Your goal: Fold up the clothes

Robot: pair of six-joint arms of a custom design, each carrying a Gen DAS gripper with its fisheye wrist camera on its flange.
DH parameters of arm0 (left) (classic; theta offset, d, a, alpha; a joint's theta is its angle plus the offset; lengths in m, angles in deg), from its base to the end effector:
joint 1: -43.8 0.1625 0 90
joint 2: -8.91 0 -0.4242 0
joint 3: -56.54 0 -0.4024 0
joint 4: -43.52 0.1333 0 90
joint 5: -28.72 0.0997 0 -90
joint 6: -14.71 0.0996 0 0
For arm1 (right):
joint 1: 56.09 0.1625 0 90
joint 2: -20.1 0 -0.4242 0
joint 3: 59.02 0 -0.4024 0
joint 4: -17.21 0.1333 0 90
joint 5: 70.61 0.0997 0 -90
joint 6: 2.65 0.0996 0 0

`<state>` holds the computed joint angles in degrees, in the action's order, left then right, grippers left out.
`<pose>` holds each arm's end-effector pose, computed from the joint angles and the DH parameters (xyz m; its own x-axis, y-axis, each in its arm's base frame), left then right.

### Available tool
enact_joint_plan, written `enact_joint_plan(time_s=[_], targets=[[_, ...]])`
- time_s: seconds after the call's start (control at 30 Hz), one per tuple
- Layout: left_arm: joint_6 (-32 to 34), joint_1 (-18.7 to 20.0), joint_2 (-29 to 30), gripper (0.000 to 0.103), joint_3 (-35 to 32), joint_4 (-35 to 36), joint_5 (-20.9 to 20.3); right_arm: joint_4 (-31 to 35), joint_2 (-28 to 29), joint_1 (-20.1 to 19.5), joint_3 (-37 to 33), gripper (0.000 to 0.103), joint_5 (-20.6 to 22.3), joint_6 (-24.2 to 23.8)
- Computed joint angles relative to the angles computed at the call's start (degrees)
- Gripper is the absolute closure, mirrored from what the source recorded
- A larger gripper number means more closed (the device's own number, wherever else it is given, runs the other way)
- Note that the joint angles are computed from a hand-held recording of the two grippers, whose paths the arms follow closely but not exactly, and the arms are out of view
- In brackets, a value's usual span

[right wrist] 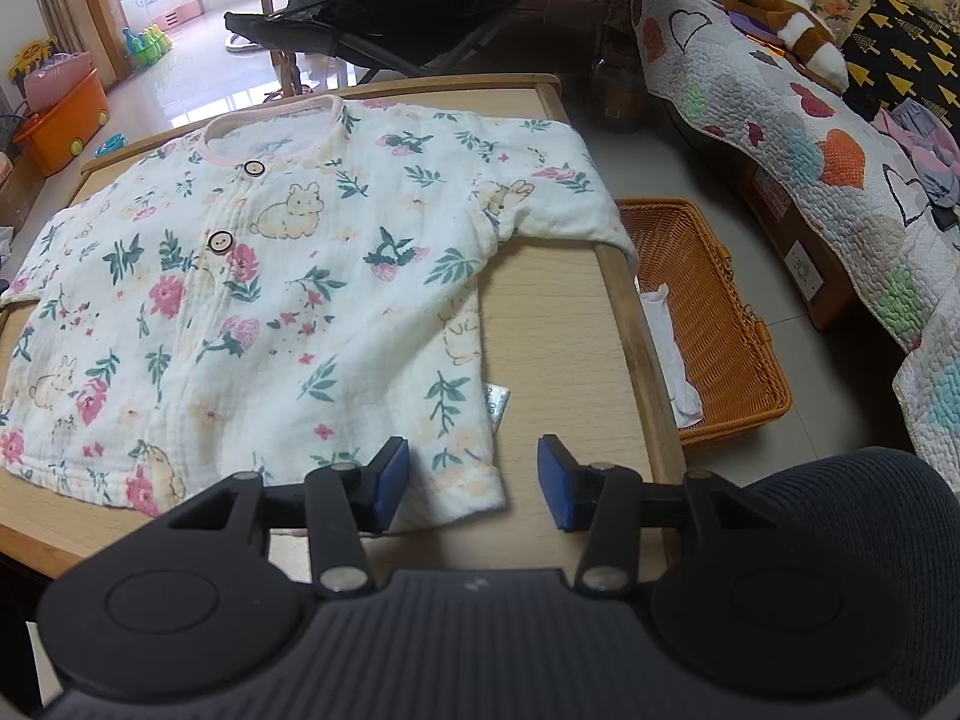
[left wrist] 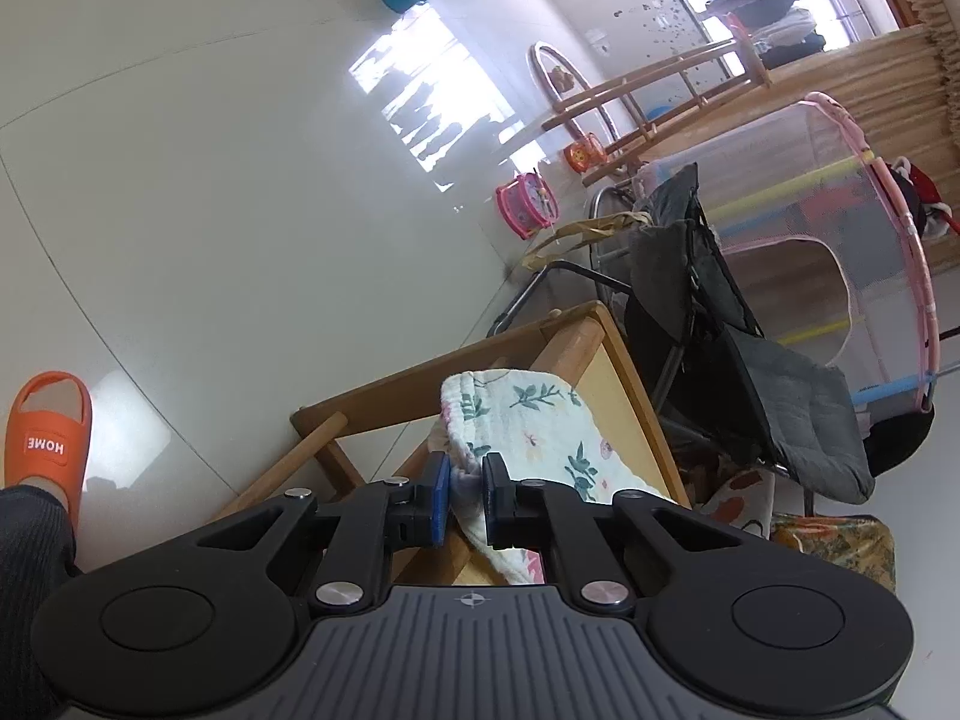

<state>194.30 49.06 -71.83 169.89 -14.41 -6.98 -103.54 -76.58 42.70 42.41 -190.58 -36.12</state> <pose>-0.3760 -0.2497 0.2493 -0.6744 -0.6481 0.3538 -0.4307 -0.0438 -0.9014 0.1558 -0.4607 0.5167 -0.6663 -0.4198 0.6163 -0.6052 0.7873 -0.1181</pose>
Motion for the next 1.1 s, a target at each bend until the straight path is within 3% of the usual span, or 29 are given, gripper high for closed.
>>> enact_joint_plan(time_s=[0.37, 0.63, 0.87, 1.1], targets=[[4.4, -0.8, 2.2, 0.096, -3.6, 5.1, 0.8, 0.2, -0.1, -0.1, -0.1, 0.053, 0.1, 0.0], [8.8, -0.9, 3.4, 0.096, -6.2, 6.0, 3.5, 0.1, -0.1, -0.2, -0.1, 0.051, 0.2, -0.2], [20.5, 1.2, 5.6, 0.096, -7.9, -0.7, 7.8, 0.4, -0.1, -0.5, -0.3, 0.050, 0.7, 0.2], [34.0, 3.2, 7.9, 0.096, -7.9, -12.5, 10.5, 1.0, 0.0, -0.8, -0.7, 0.050, 1.6, 0.9]])
